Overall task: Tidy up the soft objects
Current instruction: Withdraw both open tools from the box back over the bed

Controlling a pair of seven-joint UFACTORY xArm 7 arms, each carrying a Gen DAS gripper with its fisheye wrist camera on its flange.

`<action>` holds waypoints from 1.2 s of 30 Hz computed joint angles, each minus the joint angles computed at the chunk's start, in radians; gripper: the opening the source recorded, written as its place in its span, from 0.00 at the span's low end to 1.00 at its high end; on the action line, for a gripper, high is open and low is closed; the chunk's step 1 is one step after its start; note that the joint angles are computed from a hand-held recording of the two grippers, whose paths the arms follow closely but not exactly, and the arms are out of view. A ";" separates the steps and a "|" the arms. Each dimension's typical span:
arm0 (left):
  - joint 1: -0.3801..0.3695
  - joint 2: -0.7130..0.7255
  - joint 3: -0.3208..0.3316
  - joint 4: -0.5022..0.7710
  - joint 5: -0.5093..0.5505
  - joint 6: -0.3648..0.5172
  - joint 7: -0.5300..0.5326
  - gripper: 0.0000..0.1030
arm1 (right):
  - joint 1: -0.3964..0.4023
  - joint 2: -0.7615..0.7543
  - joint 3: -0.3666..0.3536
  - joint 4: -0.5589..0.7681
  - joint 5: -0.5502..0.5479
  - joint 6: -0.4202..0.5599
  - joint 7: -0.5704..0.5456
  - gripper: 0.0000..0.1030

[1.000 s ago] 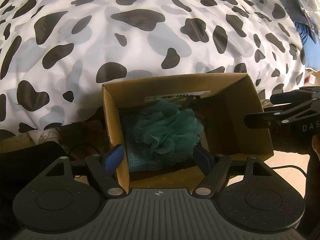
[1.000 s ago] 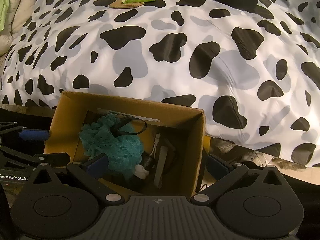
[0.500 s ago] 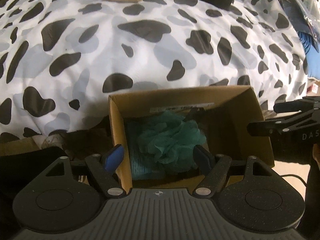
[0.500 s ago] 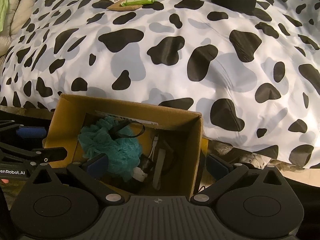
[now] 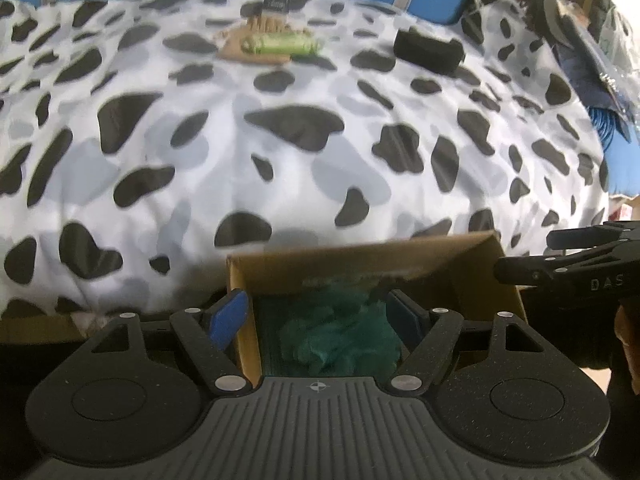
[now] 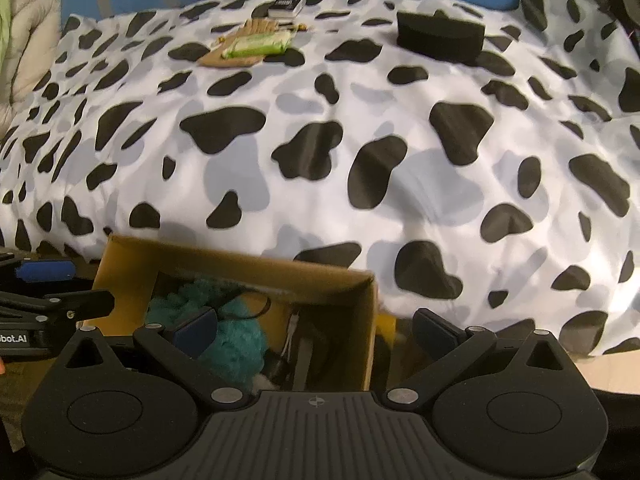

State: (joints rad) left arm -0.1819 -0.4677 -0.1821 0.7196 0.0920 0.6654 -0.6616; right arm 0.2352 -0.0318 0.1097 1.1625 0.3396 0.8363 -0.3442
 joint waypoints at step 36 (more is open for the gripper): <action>0.186 0.166 -0.045 0.111 0.422 -0.203 -0.182 0.73 | -0.026 0.181 0.023 0.150 -0.074 -0.347 0.024 1.00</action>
